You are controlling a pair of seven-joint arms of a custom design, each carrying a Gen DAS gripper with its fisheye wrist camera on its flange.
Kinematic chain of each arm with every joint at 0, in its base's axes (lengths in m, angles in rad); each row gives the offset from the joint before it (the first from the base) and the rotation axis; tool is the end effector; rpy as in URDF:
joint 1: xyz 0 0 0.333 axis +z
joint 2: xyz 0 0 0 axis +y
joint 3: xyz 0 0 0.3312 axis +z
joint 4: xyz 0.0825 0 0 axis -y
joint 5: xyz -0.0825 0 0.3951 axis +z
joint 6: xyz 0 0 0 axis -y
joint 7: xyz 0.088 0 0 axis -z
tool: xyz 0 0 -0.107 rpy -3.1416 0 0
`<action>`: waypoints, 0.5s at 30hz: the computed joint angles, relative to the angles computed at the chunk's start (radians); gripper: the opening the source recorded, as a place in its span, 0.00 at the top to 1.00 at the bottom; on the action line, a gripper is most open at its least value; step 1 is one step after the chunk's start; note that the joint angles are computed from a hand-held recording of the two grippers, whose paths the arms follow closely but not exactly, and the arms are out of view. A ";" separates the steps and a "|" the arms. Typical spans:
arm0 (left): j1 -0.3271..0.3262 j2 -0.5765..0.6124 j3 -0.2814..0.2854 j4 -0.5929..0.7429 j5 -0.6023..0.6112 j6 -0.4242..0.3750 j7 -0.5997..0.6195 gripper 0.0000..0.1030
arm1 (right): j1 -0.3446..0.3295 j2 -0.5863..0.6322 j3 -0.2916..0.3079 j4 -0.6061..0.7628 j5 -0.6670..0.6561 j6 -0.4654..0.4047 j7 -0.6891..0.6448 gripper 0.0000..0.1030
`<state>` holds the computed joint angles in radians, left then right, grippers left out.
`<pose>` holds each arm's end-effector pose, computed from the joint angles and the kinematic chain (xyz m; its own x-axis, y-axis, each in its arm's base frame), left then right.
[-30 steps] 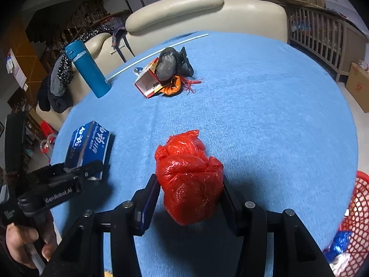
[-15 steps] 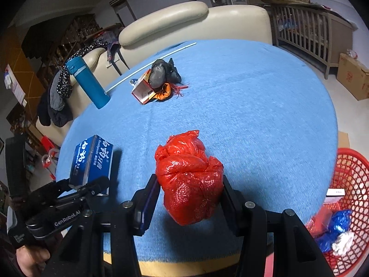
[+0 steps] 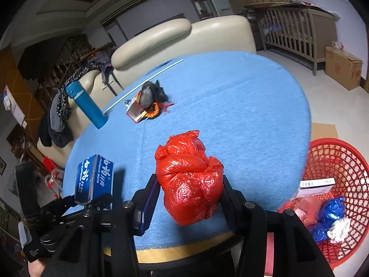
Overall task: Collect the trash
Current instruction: 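Carry the red bag and toothpaste box over the red wastebasket with both tools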
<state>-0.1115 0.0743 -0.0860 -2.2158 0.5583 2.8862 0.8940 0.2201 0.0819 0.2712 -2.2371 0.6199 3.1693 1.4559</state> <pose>0.5682 -0.1444 0.4135 -0.0106 -0.9997 -0.0220 -0.7994 0.0216 -0.6005 0.5390 0.2255 0.4317 0.1170 -0.9206 -0.3725 -0.7401 0.1694 -0.6509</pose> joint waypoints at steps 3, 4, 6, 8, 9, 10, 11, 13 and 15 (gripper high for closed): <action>-0.005 0.000 0.000 0.000 0.017 0.000 -0.013 0.39 | -0.019 -0.020 0.018 -0.022 0.079 0.018 -0.049 0.48; -0.006 0.000 -0.001 0.000 0.021 0.000 -0.014 0.39 | -0.022 -0.028 0.020 -0.027 0.119 0.023 -0.079 0.48; -0.009 0.001 -0.002 -0.001 0.031 0.000 -0.018 0.39 | -0.011 -0.046 0.006 -0.044 0.180 0.038 -0.119 0.48; -0.013 0.001 -0.005 -0.003 0.036 0.001 -0.018 0.39 | 0.002 -0.063 -0.007 -0.054 0.266 0.048 -0.182 0.48; -0.015 0.000 -0.006 -0.003 0.040 0.003 -0.019 0.39 | 0.012 -0.074 -0.021 -0.068 0.275 0.057 -0.182 0.48; -0.017 0.000 -0.006 -0.003 0.045 0.002 -0.023 0.39 | 0.022 -0.085 -0.036 -0.081 0.275 0.067 -0.177 0.48; -0.019 -0.001 -0.007 -0.003 0.050 0.002 -0.025 0.39 | 0.025 -0.098 -0.048 -0.102 0.237 0.077 -0.137 0.48; -0.021 -0.004 -0.008 -0.004 0.059 0.003 -0.031 0.39 | 0.022 -0.118 -0.064 -0.133 0.179 0.091 -0.072 0.48; -0.023 -0.005 -0.014 -0.004 0.053 0.003 -0.024 0.39 | 0.002 -0.137 -0.066 -0.165 0.126 0.106 -0.013 0.48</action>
<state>-0.1344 0.0690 -0.1000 -2.2197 0.6110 2.8888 0.8701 0.2222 -0.0547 0.2053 -2.4026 0.7454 3.2756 1.4427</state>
